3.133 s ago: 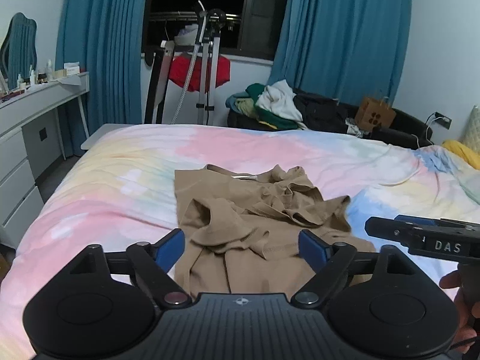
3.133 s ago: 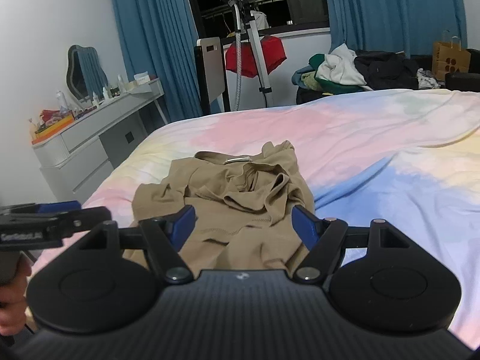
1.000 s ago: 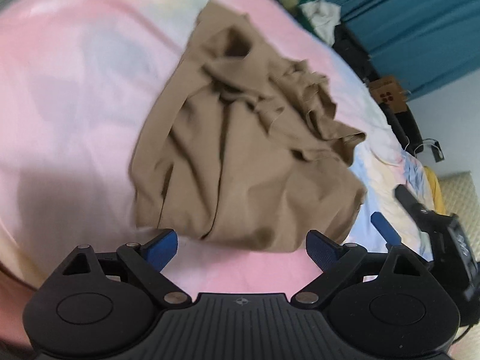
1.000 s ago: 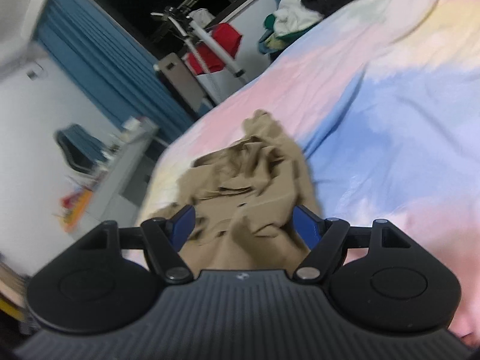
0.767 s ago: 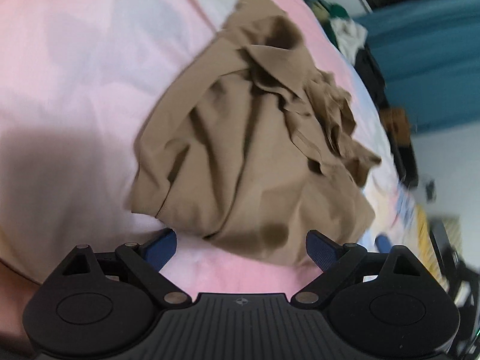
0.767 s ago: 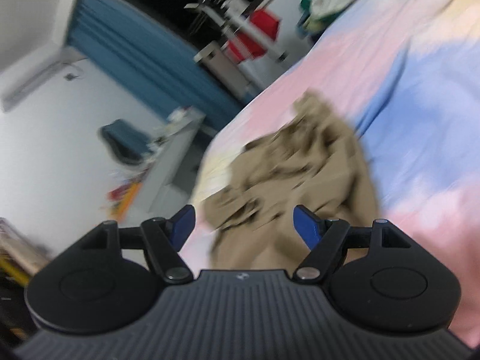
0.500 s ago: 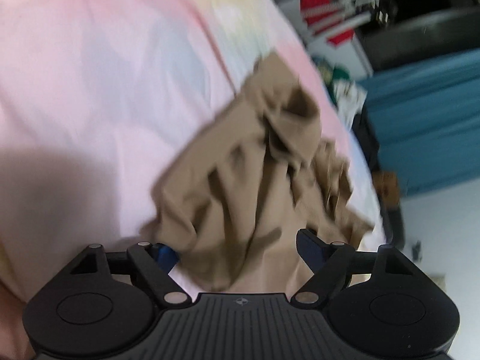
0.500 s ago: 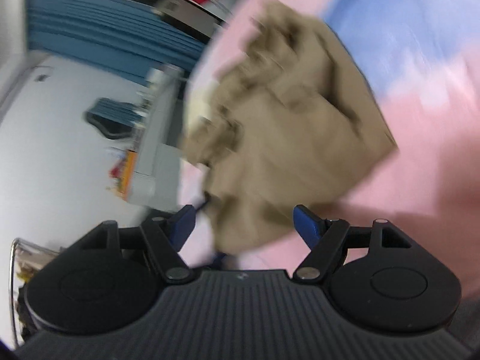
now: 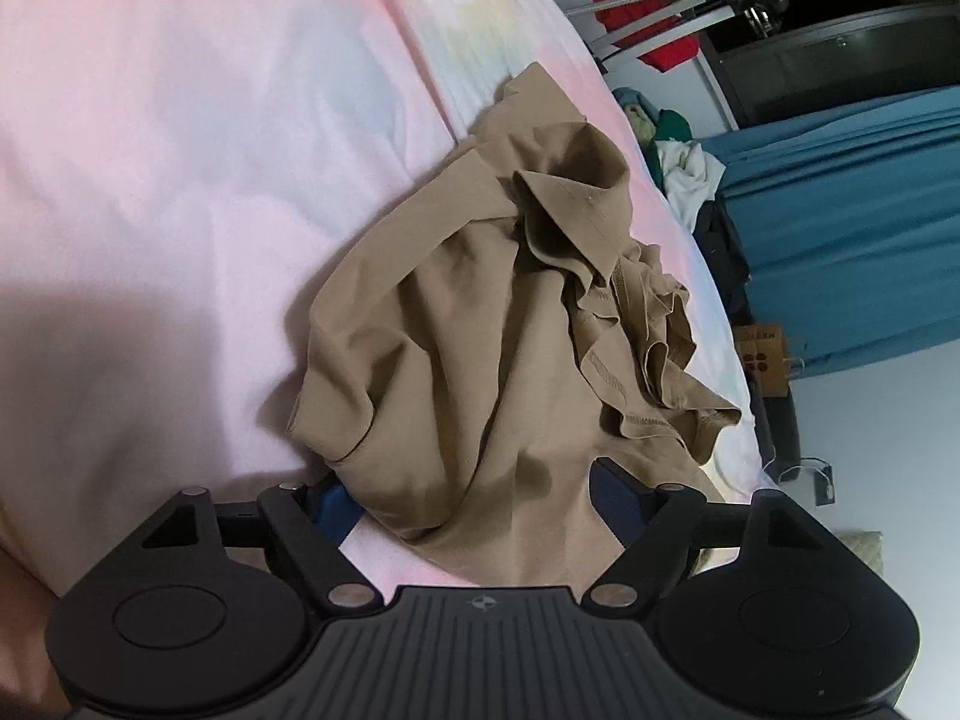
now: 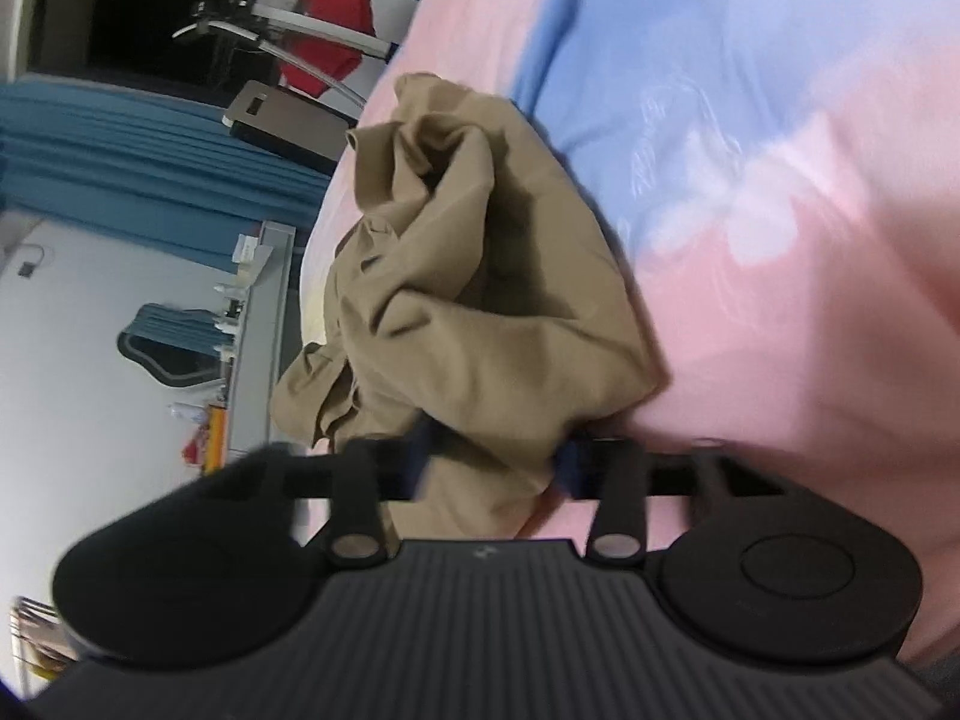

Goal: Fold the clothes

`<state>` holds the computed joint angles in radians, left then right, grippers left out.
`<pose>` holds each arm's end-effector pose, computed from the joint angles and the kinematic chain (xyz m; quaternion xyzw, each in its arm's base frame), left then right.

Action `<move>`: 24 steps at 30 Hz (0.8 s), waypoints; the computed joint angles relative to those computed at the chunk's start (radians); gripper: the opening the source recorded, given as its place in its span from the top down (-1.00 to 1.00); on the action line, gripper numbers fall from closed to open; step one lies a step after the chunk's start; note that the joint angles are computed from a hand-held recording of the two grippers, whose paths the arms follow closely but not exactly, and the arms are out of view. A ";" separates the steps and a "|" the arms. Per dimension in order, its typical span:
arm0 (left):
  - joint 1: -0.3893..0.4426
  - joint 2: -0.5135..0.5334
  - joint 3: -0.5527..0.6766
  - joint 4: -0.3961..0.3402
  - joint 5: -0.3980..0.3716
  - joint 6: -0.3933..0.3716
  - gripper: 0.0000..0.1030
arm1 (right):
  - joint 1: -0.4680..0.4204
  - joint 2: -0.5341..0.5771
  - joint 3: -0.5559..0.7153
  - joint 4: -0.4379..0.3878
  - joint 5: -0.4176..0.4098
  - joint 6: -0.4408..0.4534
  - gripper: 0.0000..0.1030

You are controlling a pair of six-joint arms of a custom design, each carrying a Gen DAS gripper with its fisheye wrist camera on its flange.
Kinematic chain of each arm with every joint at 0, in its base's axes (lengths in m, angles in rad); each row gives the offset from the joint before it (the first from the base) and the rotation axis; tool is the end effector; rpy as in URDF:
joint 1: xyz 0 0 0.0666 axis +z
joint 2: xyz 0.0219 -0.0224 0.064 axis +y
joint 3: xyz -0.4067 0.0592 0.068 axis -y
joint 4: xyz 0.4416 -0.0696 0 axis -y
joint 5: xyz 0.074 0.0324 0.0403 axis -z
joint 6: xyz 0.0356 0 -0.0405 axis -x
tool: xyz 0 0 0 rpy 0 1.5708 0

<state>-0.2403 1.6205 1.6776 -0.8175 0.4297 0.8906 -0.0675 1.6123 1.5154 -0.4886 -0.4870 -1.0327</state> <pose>0.6062 -0.1642 0.4852 -0.2072 0.8777 -0.3718 0.2202 0.6337 -0.0265 0.4330 0.3498 0.7886 0.4012 0.3080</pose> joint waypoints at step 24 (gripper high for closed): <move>0.031 -0.175 0.047 -0.166 0.019 -0.046 0.79 | -0.024 -0.218 -0.040 -0.022 0.047 0.056 0.90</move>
